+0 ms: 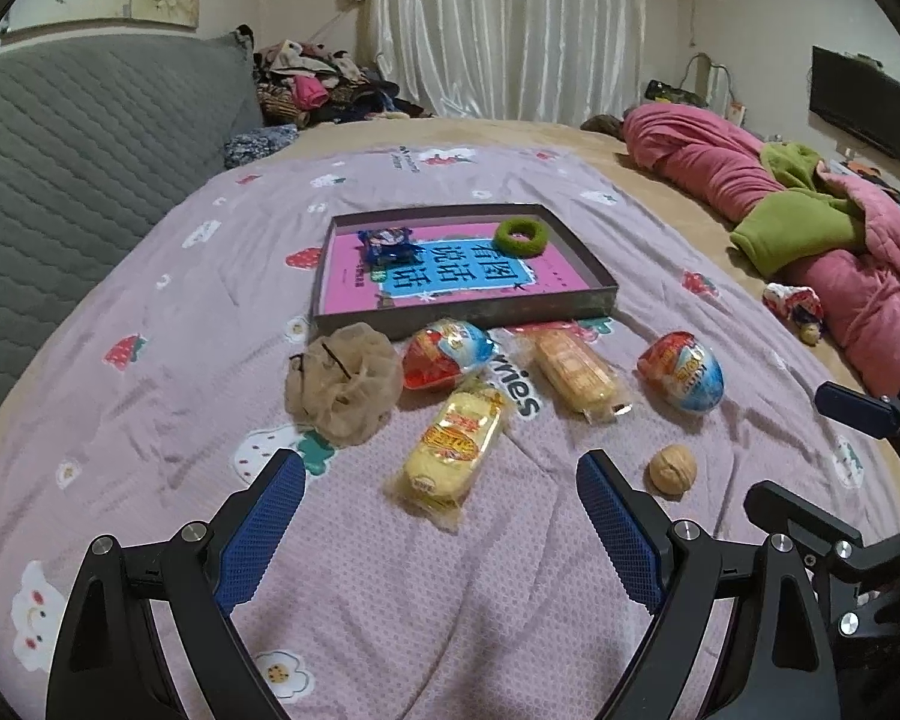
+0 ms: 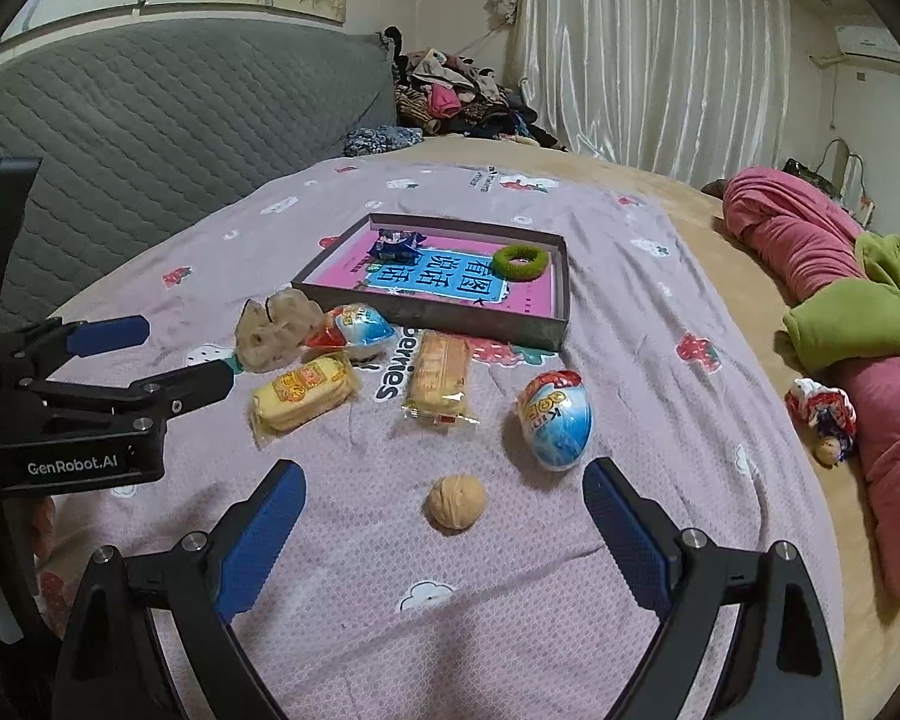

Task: Organize objects
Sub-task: 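Withdraw both open tools back toward the remaining snacks, then grasp yellow wrapped cake with left tool while right tool grasps walnut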

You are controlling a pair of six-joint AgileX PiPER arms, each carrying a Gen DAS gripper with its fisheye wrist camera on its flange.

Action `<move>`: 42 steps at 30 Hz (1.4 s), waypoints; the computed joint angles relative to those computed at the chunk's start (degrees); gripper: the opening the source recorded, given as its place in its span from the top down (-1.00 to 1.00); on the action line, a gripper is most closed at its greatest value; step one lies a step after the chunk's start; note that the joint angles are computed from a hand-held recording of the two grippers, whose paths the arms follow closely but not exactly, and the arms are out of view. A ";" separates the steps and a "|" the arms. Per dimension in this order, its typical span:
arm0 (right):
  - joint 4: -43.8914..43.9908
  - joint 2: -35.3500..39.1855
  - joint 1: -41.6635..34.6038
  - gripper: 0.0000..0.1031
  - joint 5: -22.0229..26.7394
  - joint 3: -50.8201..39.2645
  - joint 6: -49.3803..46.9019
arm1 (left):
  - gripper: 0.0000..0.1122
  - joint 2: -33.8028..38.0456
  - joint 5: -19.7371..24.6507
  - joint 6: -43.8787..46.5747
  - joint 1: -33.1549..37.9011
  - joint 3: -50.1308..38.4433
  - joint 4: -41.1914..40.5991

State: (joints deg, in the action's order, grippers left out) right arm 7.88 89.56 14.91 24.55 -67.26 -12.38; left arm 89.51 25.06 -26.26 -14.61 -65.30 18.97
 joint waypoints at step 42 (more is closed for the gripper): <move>4.59 13.01 -0.13 -0.81 -9.06 0.10 -1.17 | -0.64 20.31 -7.49 28.87 6.36 -9.23 -27.49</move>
State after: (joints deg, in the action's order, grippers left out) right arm 12.47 102.57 14.78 15.49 -67.16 -13.56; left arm 109.82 17.57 2.60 -8.25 -74.53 -8.52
